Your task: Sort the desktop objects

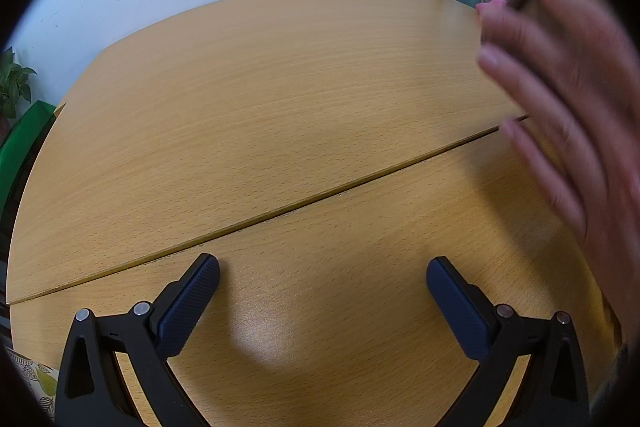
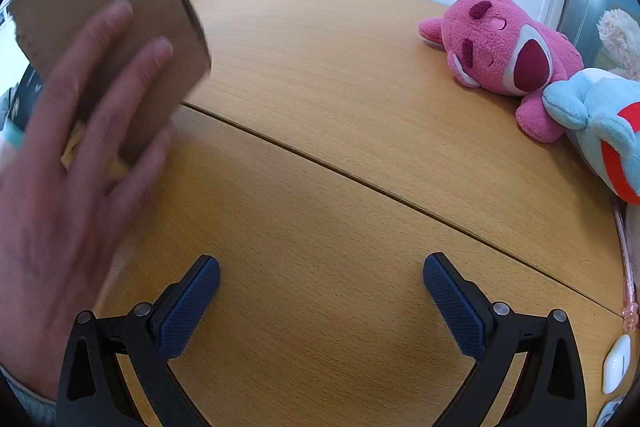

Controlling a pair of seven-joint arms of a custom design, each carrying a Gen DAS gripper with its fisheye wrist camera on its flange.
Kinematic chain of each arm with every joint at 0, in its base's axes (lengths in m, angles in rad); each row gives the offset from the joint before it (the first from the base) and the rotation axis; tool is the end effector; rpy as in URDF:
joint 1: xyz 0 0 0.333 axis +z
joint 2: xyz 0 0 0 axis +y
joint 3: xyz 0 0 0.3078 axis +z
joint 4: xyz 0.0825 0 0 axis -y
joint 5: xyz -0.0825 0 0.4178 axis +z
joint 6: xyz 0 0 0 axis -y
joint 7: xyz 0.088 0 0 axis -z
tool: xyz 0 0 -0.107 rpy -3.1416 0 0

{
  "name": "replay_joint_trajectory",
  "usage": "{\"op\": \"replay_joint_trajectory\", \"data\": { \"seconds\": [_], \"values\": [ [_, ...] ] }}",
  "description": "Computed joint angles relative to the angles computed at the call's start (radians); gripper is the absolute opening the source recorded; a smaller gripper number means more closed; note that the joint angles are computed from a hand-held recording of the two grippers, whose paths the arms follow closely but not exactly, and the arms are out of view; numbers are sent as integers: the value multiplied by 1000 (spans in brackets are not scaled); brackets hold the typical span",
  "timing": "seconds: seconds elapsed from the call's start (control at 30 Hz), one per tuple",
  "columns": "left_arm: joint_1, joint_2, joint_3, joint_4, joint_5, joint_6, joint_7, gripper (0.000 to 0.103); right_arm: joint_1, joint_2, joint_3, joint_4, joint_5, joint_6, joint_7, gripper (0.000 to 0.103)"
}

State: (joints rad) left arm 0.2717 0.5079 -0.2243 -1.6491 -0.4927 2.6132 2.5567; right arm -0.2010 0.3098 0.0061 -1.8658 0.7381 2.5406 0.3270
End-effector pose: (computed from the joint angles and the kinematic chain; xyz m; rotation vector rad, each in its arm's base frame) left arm 0.7371 0.0674 0.3467 -1.3786 2.3577 -0.7638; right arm 0.6671 -0.1402 0.3602 -2.2139 1.3063 -0.4100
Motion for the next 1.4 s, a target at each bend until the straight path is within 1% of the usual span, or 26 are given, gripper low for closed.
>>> {"op": "replay_joint_trajectory", "data": {
  "seconds": [0.27, 0.43, 0.5, 0.53, 0.57, 0.67, 0.7, 0.73, 0.77, 0.8, 0.9, 0.93, 0.97, 1.4],
  "values": [
    [-8, 58, 10, 85, 25, -26, -21, 103, -3, 4, 0, 8, -2, -6, 1, 103],
    [2, 111, -2, 160, 63, -48, -44, 103, -4, 4, 0, 5, 0, -4, -2, 103],
    [9, 79, -11, 106, 50, -24, -32, 103, -4, 2, 1, 2, 2, -2, -4, 103],
    [2, 57, 0, 76, 26, -21, -15, 103, -4, 2, 0, 2, 2, -2, -4, 103],
    [14, 63, -16, 81, 42, -15, -23, 103, -4, 2, 1, 2, 3, -1, -4, 103],
    [6, 90, -5, 121, 50, -30, -30, 103, -4, 10, 1, 9, 3, 0, -5, 103],
    [10, 79, -9, 105, 45, -25, -25, 103, -5, 12, 2, 10, 3, 0, -5, 103],
    [11, 80, -13, 99, 53, -1, -37, 103, -5, 11, 2, 10, 3, 0, -6, 103],
    [19, 46, -17, 59, 32, -23, -11, 103, -6, 13, 3, 12, 3, 0, -6, 103],
    [20, 46, -20, 53, 34, -3, -16, 103, -6, 15, 3, 14, 2, -1, -5, 103],
    [17, 56, -15, 68, 34, -10, -13, 103, -7, 21, 4, 20, 1, -2, -4, 103],
    [2, 29, 0, 31, 6, -3, 3, 103, -8, 21, 5, 20, 0, -1, -4, 103],
    [17, 32, -20, 29, 23, 7, -6, 103, -8, 22, 6, 22, 0, -1, -4, 103],
    [16, -7, -15, -25, -10, 19, 23, 103, -12, 27, 8, 25, 1, -3, -9, 103]
  ]
}}
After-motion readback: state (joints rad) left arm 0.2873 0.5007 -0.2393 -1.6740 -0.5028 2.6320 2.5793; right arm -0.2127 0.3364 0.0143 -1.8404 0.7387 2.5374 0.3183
